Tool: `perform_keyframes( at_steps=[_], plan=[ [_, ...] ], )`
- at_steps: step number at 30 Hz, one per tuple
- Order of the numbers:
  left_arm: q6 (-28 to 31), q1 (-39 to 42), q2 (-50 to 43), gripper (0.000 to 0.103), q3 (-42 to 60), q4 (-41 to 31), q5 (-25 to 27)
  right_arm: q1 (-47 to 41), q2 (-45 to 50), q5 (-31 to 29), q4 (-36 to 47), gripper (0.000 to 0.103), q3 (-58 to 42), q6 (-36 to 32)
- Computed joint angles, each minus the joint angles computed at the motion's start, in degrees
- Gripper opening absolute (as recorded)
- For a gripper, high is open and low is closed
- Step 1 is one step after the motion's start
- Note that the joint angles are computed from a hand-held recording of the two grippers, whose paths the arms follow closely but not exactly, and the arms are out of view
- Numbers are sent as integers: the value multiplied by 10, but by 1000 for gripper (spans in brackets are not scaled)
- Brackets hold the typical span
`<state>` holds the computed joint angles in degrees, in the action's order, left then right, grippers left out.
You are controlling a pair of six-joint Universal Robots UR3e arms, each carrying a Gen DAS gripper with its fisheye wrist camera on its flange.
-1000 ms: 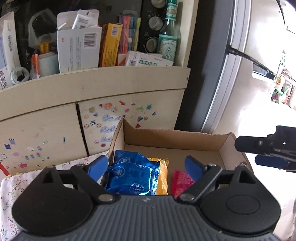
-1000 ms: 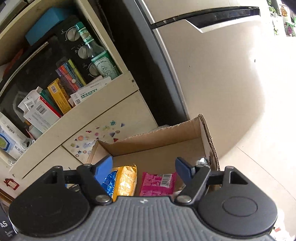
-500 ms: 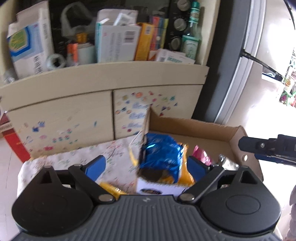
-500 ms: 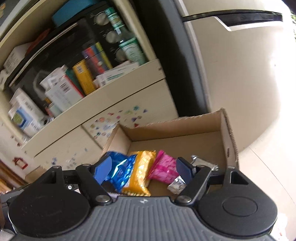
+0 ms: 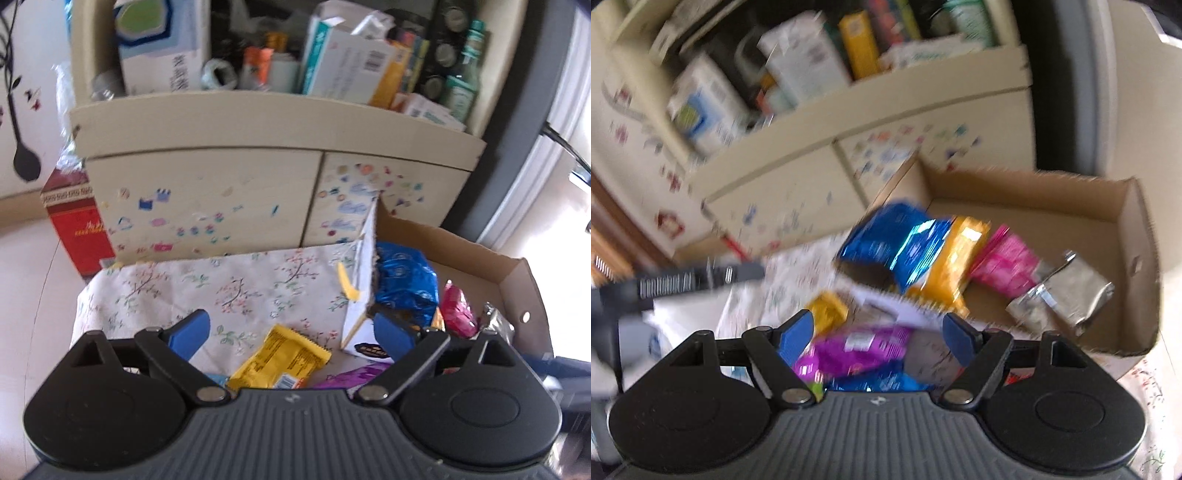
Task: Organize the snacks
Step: 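Grasp the dark blue bag with the right tool while the left tool moves to the purple bag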
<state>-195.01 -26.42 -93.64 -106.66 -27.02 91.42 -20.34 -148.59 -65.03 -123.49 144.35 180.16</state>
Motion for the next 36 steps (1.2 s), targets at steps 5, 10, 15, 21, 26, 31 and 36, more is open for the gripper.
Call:
perform_keyframes(
  at_steps=[5,10,15,21,26,31,36],
  plan=[
    [-13,4,-11,95,11,-21,-9,97,118,-55,-106,82,19,7],
    [-23,4,-39,95,31,-48,-38,164,225,-101,-208,86,30,26],
    [-21,-6,-78,95,63,-71,-63,221,321,-151,-294,89,26,52],
    [-20,-25,-121,95,97,-89,-62,273,376,-155,-308,70,8,38],
    [-13,-31,-141,95,109,-98,-69,278,366,-112,-271,69,2,12],
    [5,-47,-166,95,122,-109,-67,283,341,-104,-245,69,10,6],
    [18,-64,-186,95,130,-108,-72,277,299,-99,-207,68,22,-9]
  ],
)
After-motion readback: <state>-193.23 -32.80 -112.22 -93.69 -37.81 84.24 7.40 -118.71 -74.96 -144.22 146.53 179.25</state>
